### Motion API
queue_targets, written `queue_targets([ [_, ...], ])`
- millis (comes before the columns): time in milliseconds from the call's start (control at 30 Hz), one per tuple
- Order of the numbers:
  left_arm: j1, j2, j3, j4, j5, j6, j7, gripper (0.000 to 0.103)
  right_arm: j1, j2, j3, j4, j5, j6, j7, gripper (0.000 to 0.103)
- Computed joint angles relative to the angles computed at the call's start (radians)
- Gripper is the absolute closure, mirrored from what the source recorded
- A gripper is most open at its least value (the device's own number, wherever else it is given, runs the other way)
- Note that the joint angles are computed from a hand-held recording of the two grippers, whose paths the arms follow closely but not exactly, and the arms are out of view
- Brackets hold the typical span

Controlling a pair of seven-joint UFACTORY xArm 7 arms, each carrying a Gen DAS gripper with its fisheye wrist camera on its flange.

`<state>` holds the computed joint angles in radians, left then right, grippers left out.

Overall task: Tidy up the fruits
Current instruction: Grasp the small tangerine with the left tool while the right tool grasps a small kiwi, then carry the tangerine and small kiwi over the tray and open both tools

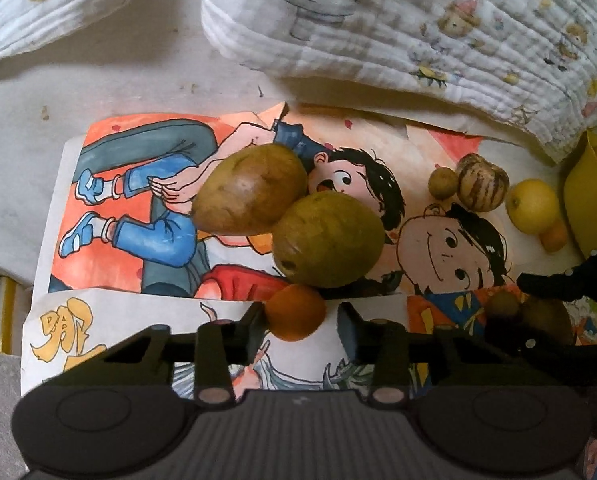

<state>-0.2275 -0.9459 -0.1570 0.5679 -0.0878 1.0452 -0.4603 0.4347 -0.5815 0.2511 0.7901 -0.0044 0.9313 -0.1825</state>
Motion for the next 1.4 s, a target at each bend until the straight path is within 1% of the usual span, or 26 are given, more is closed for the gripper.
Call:
queue_targets([
  [33,0.003,0.000,-0.001,0.000,0.002,0.001,-0.002,0.067,0.000,0.008,0.001,0.005,-0.003,0.003,-0.005,0.068],
  [133,0.003,0.003,0.001,0.004,0.002,0.009,-0.003,0.068,-0.003,0.031,0.013,0.020,-0.023,0.011,-0.005,0.075],
  [233,0.004,0.009,-0.005,0.012,0.005,0.017,-0.010,0.068,-0.001,0.035,0.019,0.020,-0.032,0.007,0.003,0.075],
  [333,-0.004,0.008,0.003,0.014,-0.006,0.021,-0.008,0.069,0.005,0.030,0.015,0.014,-0.026,-0.001,0.006,0.075],
  [600,-0.042,-0.014,0.030,0.002,-0.078,0.034,0.008,0.069,0.050,-0.001,-0.009,-0.007,0.049,-0.002,-0.034,0.075],
  [767,-0.047,-0.038,0.028,-0.003,-0.115,0.051,-0.015,0.069,0.075,-0.048,-0.017,-0.028,0.104,0.009,-0.047,0.075],
  [900,-0.048,-0.075,0.018,-0.007,-0.124,0.074,-0.039,0.069,0.091,-0.112,-0.021,-0.052,0.142,0.022,-0.040,0.075],
  [1100,-0.064,-0.162,0.001,-0.012,-0.140,0.121,-0.074,0.069,0.118,-0.227,-0.033,-0.082,0.200,0.080,-0.032,0.075],
  [1200,-0.075,-0.213,-0.018,-0.017,-0.152,0.154,-0.102,0.069,0.124,-0.285,-0.040,-0.093,0.223,0.129,-0.025,0.075],
  [1300,-0.090,-0.270,-0.044,-0.018,-0.160,0.199,-0.137,0.069,0.136,-0.343,-0.048,-0.107,0.247,0.184,-0.031,0.075],
  [1400,-0.108,-0.326,-0.075,-0.010,-0.173,0.268,-0.181,0.069,0.146,-0.399,-0.053,-0.121,0.273,0.236,-0.039,0.075],
])
